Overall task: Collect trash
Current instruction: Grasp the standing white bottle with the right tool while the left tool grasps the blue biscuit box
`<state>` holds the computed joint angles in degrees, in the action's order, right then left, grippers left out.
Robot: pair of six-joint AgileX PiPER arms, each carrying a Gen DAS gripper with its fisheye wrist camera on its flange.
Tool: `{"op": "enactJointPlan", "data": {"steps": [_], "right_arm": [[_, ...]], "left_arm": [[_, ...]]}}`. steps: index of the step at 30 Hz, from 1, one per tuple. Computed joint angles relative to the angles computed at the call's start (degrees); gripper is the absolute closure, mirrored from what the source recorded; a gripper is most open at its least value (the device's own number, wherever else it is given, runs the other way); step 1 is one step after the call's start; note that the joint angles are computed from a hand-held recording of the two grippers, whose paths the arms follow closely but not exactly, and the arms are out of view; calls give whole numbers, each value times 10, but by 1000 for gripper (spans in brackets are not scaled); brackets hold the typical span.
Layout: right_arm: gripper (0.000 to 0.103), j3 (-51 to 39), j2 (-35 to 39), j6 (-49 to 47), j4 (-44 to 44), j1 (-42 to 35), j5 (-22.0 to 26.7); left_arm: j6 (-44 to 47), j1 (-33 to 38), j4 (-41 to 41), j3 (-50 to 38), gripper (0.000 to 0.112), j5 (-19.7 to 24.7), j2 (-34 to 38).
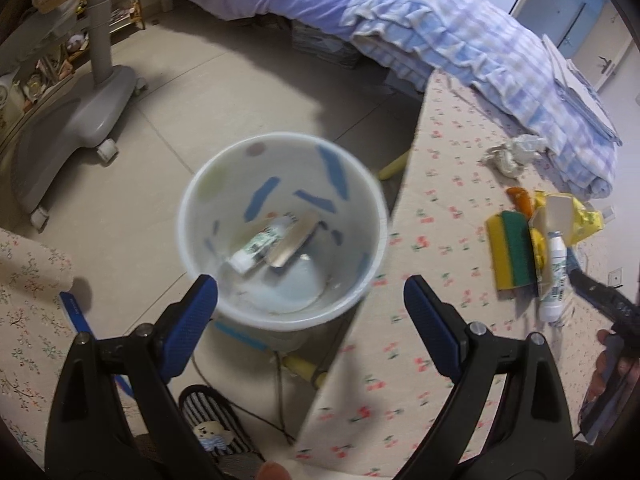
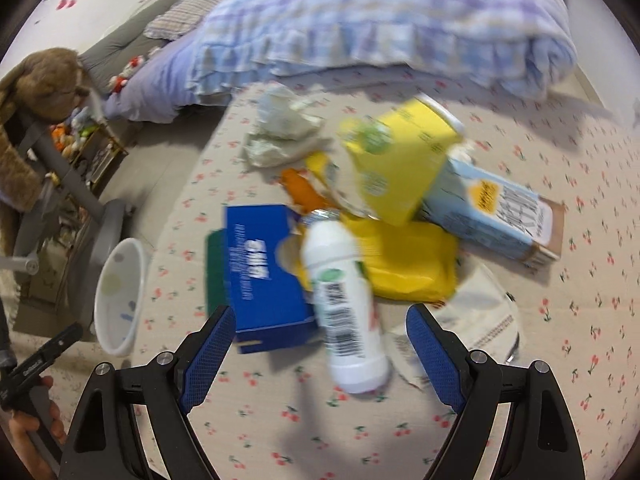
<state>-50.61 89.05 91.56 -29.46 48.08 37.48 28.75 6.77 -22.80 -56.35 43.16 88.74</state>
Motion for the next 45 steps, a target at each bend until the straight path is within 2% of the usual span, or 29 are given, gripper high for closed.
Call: {"op": "enactJointPlan", "data": {"steps": [2,8,11,12,13,18,22,27,31,35,38,42,45], "right_arm": [[18,18,-3,-29,25,-20,-31],[36,41,8,-101,93,-55,-75],[48,51,9,-120,113,-66,-97],[58,53,8,-124,116,-68,-100],[62,56,5,-130,120,-70,-105],[62,60,-14,-97,92,-58,-88],[63,81,-61,-54,59,-43,-72],[63,120,-133,-7,34,-32,-48],[64,153,-187,21,21,-26,-22],[64,178,-231,40,13,-20,0],[64,192,-254,48,11,-19,13],[64,212,-286,42,20,-27,22],[64,224,-308,32,28,-34,30]], "left_arm": [[-9,-17,-4,-1,18,1,-1],[-31,-77,-19,-1,18,0,0],[-32,-105,-33,-1,18,4,3],[-34,-114,-37,-1,18,4,4],[-35,-126,-43,-1,18,5,5],[-33,-169,-74,-2,19,8,8],[-45,-208,-83,0,25,-5,4],[-76,-262,-76,-1,29,-33,0],[-149,-326,-19,-4,32,-76,3],[-267,-397,69,-9,33,-121,22],[-400,-455,190,-15,34,-148,42],[-572,-511,362,-20,36,-156,70],[-637,-531,429,-25,41,-152,90]]}}
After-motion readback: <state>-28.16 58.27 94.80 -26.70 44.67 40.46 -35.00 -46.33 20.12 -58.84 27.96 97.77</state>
